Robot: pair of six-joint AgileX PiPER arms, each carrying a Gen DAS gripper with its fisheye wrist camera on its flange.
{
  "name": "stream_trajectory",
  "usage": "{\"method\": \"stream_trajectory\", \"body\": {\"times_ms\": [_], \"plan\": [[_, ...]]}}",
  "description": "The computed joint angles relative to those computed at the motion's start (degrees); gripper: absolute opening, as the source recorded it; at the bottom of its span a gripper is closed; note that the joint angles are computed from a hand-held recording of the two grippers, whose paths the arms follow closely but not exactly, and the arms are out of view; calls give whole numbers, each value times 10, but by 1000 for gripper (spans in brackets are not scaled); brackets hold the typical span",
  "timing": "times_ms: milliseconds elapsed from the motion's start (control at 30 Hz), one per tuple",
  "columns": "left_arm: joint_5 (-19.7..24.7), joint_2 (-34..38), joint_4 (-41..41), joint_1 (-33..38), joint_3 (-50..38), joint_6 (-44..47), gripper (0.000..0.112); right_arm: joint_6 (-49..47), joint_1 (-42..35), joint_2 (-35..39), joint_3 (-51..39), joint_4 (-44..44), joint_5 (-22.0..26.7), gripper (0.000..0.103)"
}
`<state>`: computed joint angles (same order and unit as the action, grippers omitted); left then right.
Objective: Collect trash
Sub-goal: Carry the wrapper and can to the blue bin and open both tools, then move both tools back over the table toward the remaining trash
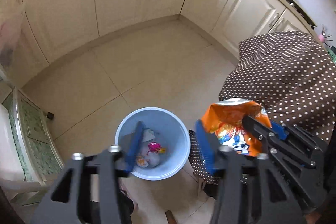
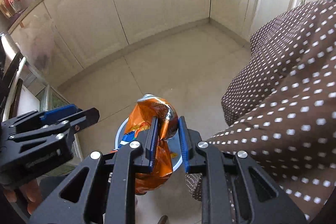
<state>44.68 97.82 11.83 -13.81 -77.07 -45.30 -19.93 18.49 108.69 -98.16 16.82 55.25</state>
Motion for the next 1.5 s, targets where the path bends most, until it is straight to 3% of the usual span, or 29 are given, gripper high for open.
{"method": "stream_trajectory", "body": {"times_ms": [467, 700, 933, 1233, 1367, 1500], "plan": [[10, -22, 3, 20, 45, -28, 59, 10, 38, 54, -39, 4, 12, 20], [32, -55, 26, 13, 32, -38, 61, 19, 38, 34, -53, 7, 13, 36], [51, -102, 39, -16, -1, -59, 61, 11, 5, -47, -59, 16, 36, 47], [139, -115, 151, -159, -141, -123, 64, -12, -87, -185, -63, 19, 44, 69], [183, -75, 189, -233, -238, -129, 67, -54, -173, -220, -61, 46, 55, 82], [228, 9, 199, -297, -377, -100, 68, -111, -299, -235, -70, 108, 87, 83]]}}
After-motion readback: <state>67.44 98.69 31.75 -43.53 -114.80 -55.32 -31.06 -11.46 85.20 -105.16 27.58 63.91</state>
